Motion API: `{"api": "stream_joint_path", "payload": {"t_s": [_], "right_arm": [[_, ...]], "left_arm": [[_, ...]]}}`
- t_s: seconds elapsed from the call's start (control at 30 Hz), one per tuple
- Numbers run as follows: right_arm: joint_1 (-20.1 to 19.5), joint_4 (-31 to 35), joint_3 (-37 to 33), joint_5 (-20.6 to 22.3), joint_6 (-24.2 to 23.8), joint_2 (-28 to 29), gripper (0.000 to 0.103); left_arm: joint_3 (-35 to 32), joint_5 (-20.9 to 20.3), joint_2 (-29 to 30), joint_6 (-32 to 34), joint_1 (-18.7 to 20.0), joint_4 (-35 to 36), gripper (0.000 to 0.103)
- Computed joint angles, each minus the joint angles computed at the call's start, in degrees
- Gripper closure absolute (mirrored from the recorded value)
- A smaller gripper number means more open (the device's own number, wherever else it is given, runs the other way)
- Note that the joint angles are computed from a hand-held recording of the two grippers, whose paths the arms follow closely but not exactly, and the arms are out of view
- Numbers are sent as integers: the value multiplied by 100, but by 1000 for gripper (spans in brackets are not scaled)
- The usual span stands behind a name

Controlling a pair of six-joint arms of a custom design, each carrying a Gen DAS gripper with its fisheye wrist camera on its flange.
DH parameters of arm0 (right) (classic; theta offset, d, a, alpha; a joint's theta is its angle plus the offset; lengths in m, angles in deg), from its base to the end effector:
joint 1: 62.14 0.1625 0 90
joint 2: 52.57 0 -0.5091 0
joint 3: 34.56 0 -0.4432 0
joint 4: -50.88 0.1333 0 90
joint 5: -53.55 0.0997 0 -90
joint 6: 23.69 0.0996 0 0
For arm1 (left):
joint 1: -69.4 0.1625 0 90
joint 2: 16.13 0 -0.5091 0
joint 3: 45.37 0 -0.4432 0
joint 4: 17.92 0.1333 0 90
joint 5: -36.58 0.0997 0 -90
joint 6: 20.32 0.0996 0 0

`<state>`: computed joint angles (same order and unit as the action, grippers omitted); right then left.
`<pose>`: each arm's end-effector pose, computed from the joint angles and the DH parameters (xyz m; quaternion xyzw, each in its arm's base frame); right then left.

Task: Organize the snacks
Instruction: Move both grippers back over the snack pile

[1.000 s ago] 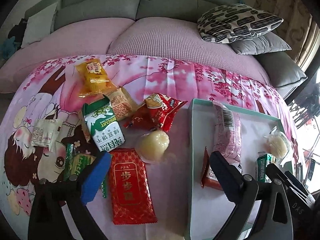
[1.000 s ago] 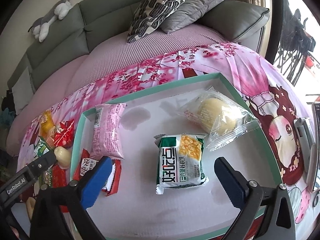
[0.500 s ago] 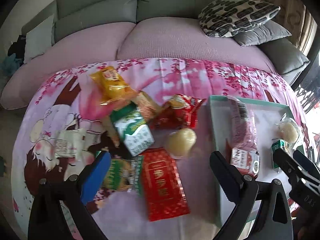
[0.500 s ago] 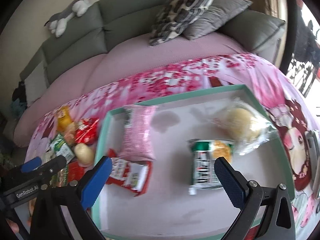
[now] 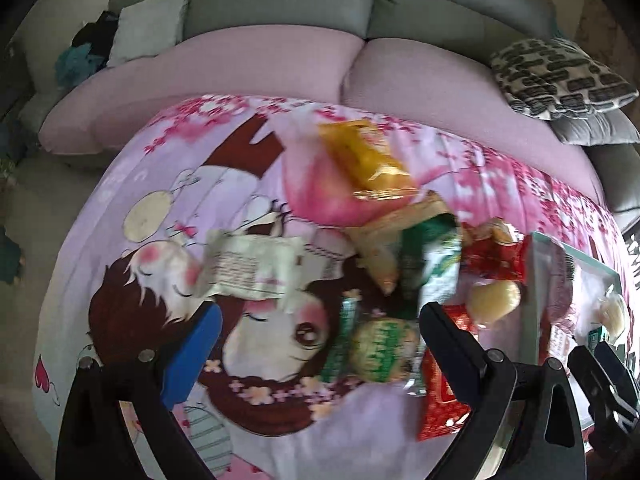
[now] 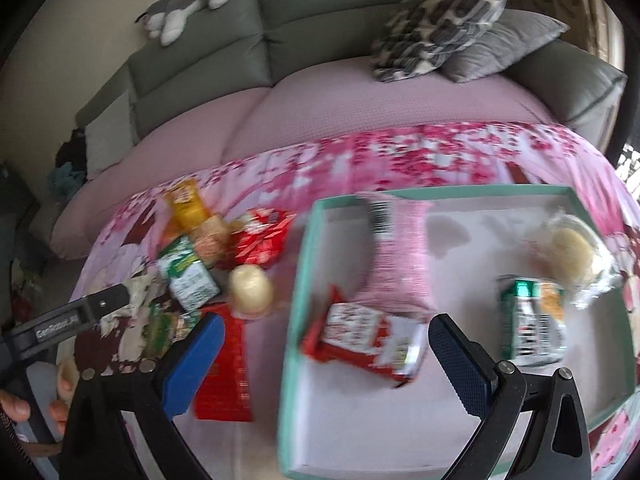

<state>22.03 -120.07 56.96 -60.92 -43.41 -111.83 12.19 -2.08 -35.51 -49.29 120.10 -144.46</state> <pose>0.0135 -0.7743 0.3786 0.0209 -0.8944 0.3502 0.2774 -0.4235 -0.8507 -0.0076 0.0873 0.8970 -0.2324 0.3658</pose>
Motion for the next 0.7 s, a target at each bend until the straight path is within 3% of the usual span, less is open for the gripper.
{"api": "stream_joint_path", "payload": {"t_s": [0.43,0.7], "right_arm": [[285,219,19,-63,-512,385,0],[327,592,-70,-254,-544,555,0]], "left_arm": [[61,-347,-67,-142,125,163,4],[-79,-833,25,-178,232,364,4]]}}
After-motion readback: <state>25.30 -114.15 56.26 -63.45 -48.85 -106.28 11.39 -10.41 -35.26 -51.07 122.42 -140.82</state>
